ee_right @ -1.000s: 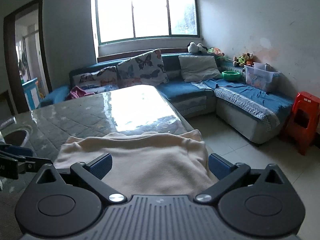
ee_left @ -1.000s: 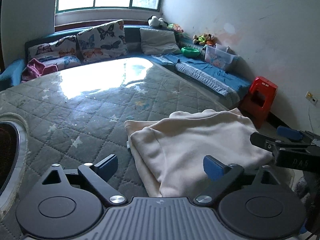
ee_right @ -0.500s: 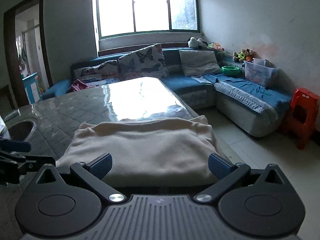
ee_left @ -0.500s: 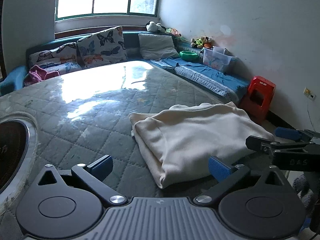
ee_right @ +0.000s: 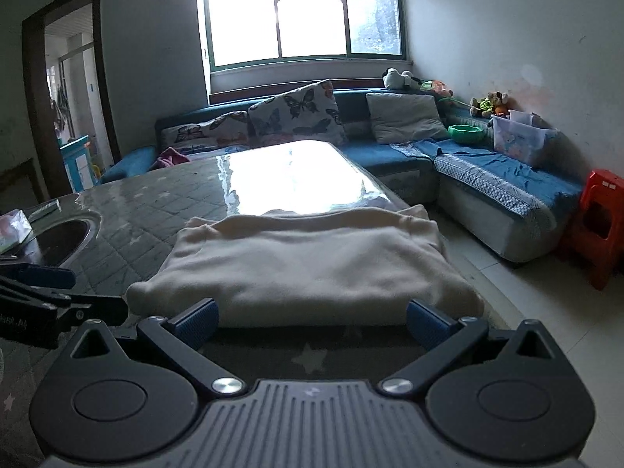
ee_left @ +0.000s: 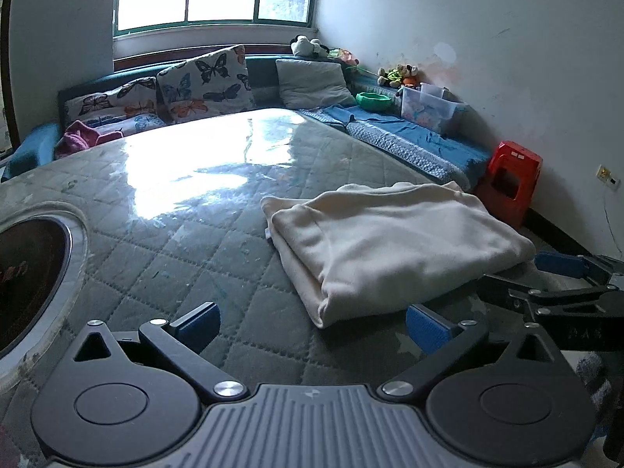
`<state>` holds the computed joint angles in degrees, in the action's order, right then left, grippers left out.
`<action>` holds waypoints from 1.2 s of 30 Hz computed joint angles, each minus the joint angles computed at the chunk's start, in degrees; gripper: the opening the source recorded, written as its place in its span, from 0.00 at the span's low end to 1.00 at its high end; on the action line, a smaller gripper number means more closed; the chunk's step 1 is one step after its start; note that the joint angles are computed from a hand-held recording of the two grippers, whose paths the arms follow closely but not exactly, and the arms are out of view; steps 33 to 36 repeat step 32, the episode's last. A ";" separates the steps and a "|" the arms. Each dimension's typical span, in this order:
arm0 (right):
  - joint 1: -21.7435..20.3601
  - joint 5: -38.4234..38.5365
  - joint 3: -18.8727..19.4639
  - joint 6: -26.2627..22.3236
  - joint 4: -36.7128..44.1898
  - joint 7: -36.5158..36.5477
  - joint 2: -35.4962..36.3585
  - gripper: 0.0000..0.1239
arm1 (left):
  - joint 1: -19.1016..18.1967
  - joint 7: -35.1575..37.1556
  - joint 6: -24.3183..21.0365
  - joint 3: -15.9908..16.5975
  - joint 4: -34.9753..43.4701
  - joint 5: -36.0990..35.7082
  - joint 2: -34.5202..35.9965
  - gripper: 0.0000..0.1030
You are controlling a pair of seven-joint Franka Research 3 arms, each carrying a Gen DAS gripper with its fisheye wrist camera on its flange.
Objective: Fold clothes
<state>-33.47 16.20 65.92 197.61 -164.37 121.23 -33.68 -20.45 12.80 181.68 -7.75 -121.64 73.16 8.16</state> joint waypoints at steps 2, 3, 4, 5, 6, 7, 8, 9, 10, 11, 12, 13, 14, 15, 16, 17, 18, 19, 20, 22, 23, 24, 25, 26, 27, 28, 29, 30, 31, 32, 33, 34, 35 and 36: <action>0.56 0.17 -0.13 -0.22 -0.29 0.35 -0.20 0.83 | -0.04 -0.36 0.03 0.05 -0.32 0.38 -0.32 1.00; 0.83 0.08 -0.33 -0.31 -0.37 0.41 -0.16 0.83 | 0.02 -0.41 0.06 -0.01 -0.48 0.45 -0.47 1.00; 1.02 0.04 -0.41 -0.39 -0.45 0.51 -0.18 0.83 | 0.10 -0.46 0.08 -0.07 -0.66 0.50 -0.61 1.00; 1.13 0.05 -0.32 -0.49 -0.55 0.67 -0.38 0.83 | 0.08 -0.93 0.06 -0.05 -0.78 0.99 -0.76 1.00; 1.18 -0.03 -0.23 -0.59 -0.62 0.80 -0.58 0.83 | 0.00 -1.76 -0.10 -0.03 -0.83 1.83 -0.92 1.00; 1.15 -0.14 -0.09 -0.69 -0.64 0.95 -0.77 0.83 | 0.08 -2.23 -0.28 -0.16 -0.90 2.31 -1.05 1.00; 0.97 -0.30 0.16 -0.75 -0.58 1.14 -0.90 0.83 | 0.24 -2.34 -0.39 -0.40 -1.03 2.45 -1.14 1.00; 0.94 -0.47 0.23 -0.81 -0.59 1.34 -1.00 0.83 | 0.36 -2.55 -0.50 -0.60 -1.20 2.69 -1.28 1.00; 0.96 -0.60 0.30 -0.92 -0.62 1.58 -1.16 0.83 | 0.48 -2.73 -0.60 -0.81 -1.33 2.90 -1.38 1.00; 1.00 -0.76 0.35 -0.98 -0.68 1.84 -1.32 0.83 | 0.60 -2.74 -0.66 -1.03 -1.45 2.97 -1.45 1.00; 1.10 -0.91 0.36 -0.88 -0.83 2.11 -1.45 0.83 | 0.73 -2.72 -0.66 -1.20 -1.64 3.07 -1.57 1.00; 1.20 -1.01 0.36 -0.77 -0.95 2.39 -1.63 0.83 | 0.84 -2.77 -0.69 -1.34 -1.77 3.20 -1.67 1.00; 1.30 -1.09 0.36 -0.67 -1.07 2.65 -1.80 0.83 | 0.92 -2.99 -0.78 -1.46 -1.86 3.42 -1.78 1.00; 1.42 -1.17 0.32 -0.57 -1.18 2.86 -1.93 0.83 | 0.99 -3.22 -0.86 -1.57 -1.95 3.65 -1.88 1.00; 1.56 -1.28 0.19 -0.52 -1.24 2.98 -1.95 0.83 | 1.09 -3.44 -0.90 -1.69 -2.03 3.84 -1.96 1.00; 1.69 -1.34 0.06 -0.51 -1.29 3.11 -1.98 0.83 | 1.22 -3.58 -0.86 -1.80 -2.09 3.91 -2.02 1.00; 1.87 -1.41 -0.11 -0.46 -1.35 3.18 -1.94 0.83 | 1.32 -3.78 -0.82 -1.88 -2.15 4.05 -2.09 1.00; 2.07 -1.55 -0.39 -0.34 -1.43 3.13 -1.81 0.83 | 1.42 -3.85 -0.79 -1.97 -2.23 4.08 -2.15 1.00; 2.08 -1.52 -0.38 -0.28 -1.49 3.14 -1.86 0.83 | 1.51 -3.79 -0.74 -2.08 -2.31 4.05 -2.21 1.00; 2.33 -1.33 -0.24 -0.36 -1.66 3.38 -2.20 0.83 | 1.62 -3.52 -0.57 -2.26 -2.45 3.91 -2.29 1.00; 2.35 -1.28 -0.19 -0.23 -1.75 3.50 -2.36 0.83 | 1.58 -3.86 -0.53 -2.26 -2.43 4.36 -2.32 1.00; 2.39 -1.24 -0.16 -0.18 -1.82 3.60 -2.52 0.83 | 1.59 -3.94 -0.46 -2.33 -2.44 4.45 -2.32 1.00; 2.48 -1.23 -0.17 -0.16 -1.88 3.66 -2.67 0.83 | 1.63 -3.96 -0.28 -2.40 -2.46 4.35 -2.28 1.00; 2.60 -1.21 -0.19 -0.16 -1.97 3.73 -2.83 0.83 | 1.61 -4.37 -0.06 -2.35 -2.42 4.69 -2.27 1.00; 2.73 -1.20 -0.20 -0.16 -2.06 3.81 -3.00 0.83 | 1.51 -5.25 0.02 -2.24 -2.29 5.60 -2.28 1.00; 2.86 -1.20 -0.22 -0.17 -2.15 3.90 -3.16 0.83 | 1.43 -6.11 -0.06 -2.22 -2.17 6.54 -2.33 1.00; 3.00 -1.21 -0.27 -0.19 -2.24 3.98 -3.32 0.83 | 1.46 -6.65 -0.08 -2.28 -2.07 7.16 -2.36 1.00; 3.15 -1.25 -0.40 -0.21 -2.32 4.04 -3.39 0.83 | 1.58 -6.66 -0.03 -2.41 -2.01 7.25 -2.35 1.00; 3.37 -1.38 -0.64 -0.12 -2.42 4.00 -3.36 0.83 | 1.67 -6.66 0.03 -2.52 -1.96 7.33 -2.34 1.00; 3.52 -1.45 -0.80 0.01 -2.50 3.94 -3.33 0.83 | 1.73 -6.60 0.04 -2.62 -1.91 7.32 -2.32 1.00; 3.52 -1.45 -0.80 0.01 -2.50 3.94 -3.33 0.83 | 1.73 -6.60 0.04 -2.62 -1.91 7.32 -2.32 1.00; 3.52 -1.45 -0.80 0.01 -2.50 3.94 -3.33 0.83 | 1.73 -6.60 0.04 -2.62 -1.91 7.32 -2.32 1.00; 3.52 -1.45 -0.80 0.01 -2.50 3.94 -3.33 0.83 | 1.73 -6.60 0.04 -2.62 -1.91 7.32 -2.32 1.00; 3.52 -1.45 -0.80 0.01 -2.50 3.94 -3.33 0.83 | 1.73 -6.60 0.04 -2.62 -1.91 7.32 -2.32 1.00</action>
